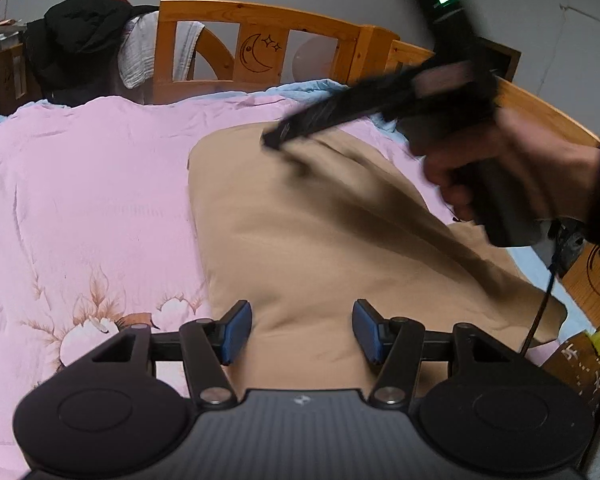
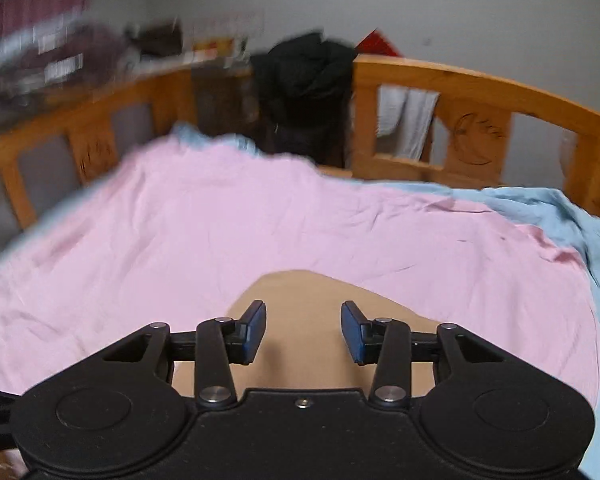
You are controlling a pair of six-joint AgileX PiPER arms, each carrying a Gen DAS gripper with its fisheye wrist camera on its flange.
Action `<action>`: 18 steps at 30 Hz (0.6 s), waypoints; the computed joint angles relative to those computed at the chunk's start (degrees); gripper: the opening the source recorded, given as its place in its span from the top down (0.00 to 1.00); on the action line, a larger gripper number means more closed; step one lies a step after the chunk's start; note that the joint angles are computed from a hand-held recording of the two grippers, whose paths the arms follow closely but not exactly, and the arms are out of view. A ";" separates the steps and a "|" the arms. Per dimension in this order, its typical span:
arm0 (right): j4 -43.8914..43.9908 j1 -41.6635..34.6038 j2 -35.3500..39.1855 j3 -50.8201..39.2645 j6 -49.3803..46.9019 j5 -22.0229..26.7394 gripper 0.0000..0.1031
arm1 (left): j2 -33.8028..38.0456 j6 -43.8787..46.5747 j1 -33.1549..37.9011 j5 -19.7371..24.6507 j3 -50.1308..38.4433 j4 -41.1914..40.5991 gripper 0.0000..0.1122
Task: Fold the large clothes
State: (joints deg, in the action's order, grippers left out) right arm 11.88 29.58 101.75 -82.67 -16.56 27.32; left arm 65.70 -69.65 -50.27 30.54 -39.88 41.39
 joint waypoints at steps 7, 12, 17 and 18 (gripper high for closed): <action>1.31 -0.17 5.92 2.71 -3.06 -4.35 0.60 | 4.01 4.92 2.25 0.16 -2.86 -3.59 0.46; 6.38 -0.48 3.59 7.83 -7.27 -9.82 0.60 | 4.31 6.04 2.35 0.63 -3.60 -4.09 0.46; 7.17 -3.41 -7.53 15.02 -6.55 -8.52 0.58 | 1.77 8.34 2.80 2.20 -3.99 -8.34 0.46; 6.03 -4.14 -10.82 17.40 -5.99 -7.86 0.56 | 1.33 8.14 2.63 2.75 -4.08 -8.62 0.44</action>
State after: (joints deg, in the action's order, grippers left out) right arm 17.92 25.44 90.93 -65.28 -22.56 19.45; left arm 67.02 -61.52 -47.63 33.28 -43.96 32.77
